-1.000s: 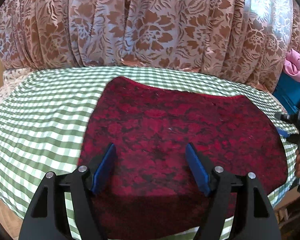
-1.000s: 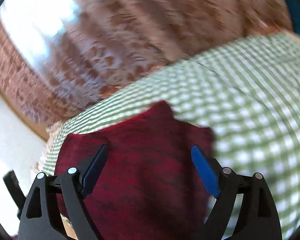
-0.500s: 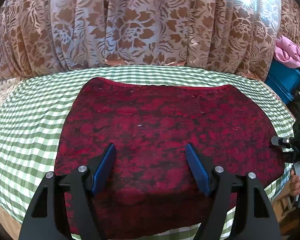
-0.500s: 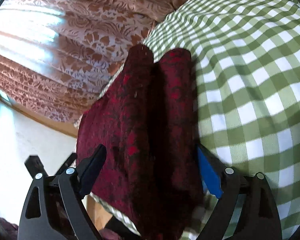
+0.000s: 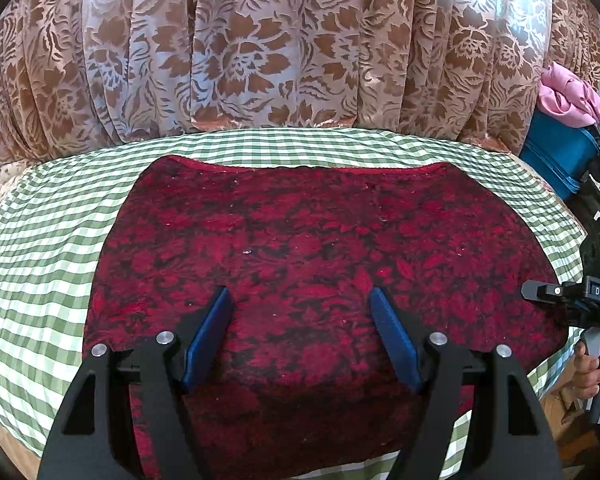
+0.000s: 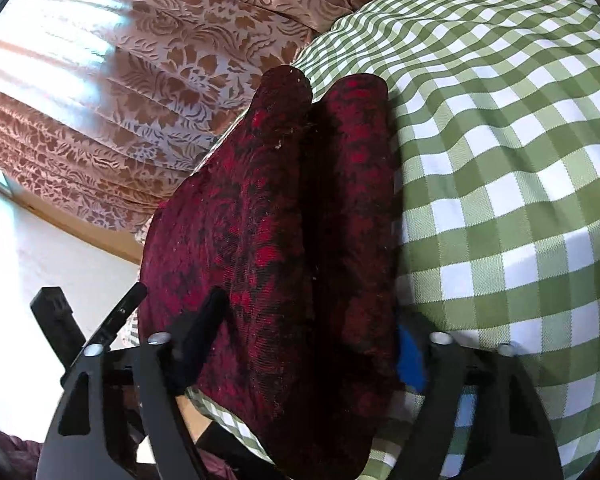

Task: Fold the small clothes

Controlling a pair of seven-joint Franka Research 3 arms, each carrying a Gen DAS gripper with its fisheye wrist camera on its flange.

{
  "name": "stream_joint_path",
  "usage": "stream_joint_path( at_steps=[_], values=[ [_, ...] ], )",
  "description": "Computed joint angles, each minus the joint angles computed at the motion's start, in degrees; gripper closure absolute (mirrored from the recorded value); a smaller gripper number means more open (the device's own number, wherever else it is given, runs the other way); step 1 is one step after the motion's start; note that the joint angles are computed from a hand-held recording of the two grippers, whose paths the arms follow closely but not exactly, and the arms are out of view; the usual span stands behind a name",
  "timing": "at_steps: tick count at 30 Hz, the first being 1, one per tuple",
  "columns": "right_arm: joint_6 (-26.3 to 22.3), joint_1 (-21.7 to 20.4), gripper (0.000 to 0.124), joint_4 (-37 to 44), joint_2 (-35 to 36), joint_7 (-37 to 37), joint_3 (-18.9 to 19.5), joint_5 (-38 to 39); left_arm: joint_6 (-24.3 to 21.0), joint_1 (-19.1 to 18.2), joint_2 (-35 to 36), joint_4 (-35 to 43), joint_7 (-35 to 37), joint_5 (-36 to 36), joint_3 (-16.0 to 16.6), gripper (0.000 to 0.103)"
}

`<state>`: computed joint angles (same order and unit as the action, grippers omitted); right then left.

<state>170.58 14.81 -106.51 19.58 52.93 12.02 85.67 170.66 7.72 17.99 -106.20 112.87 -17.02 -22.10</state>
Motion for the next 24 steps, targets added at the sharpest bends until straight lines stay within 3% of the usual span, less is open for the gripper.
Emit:
stream_joint_path(
  at_steps=[3,6,8,10,13,16,19,22,24],
  values=[
    [0.1,0.1,0.058,0.3,0.5,1.3,-0.2,-1.4,-1.0,-0.3,0.9,1.0,-0.3,0.6,0.3,0.031],
    [0.6,0.5,0.074,0.5,0.6,4.0,-0.1,-4.3,-1.6,-0.4,1.5,1.4,-0.8,0.9,0.4,0.031],
    [1.7,1.6,0.079,0.3,0.5,8.1,-0.7,-9.4,-1.5,2.3,1.1,1.2,1.4,-2.7,-2.5,0.032],
    [0.9,1.0,0.079,0.2,0.5,10.6,-0.2,-12.3,-1.8,7.7,0.8,1.2,9.3,-12.0,-8.7,0.032],
    [-1.6,-2.1,0.072,0.5,0.9,6.8,2.0,-6.6,-3.1,8.5,0.8,1.9,14.3,-16.6,-9.8,0.038],
    [-0.7,-2.1,0.058,1.7,1.8,0.7,2.6,-0.8,-7.9,6.1,2.6,5.1,13.7,-17.1,-7.2,0.041],
    [0.5,-0.4,0.059,2.0,2.1,3.0,1.4,-3.0,-10.3,0.9,4.9,8.1,8.9,-12.9,-1.5,0.045],
    [1.1,0.9,0.078,1.4,1.4,8.8,0.4,-9.5,-10.9,0.2,5.8,9.1,8.5,-13.1,-0.8,0.044],
    [2.4,1.3,0.083,1.5,0.6,10.5,0.8,-12.2,-11.3,-0.2,6.2,9.5,8.3,-12.3,-0.3,0.044]
  ],
)
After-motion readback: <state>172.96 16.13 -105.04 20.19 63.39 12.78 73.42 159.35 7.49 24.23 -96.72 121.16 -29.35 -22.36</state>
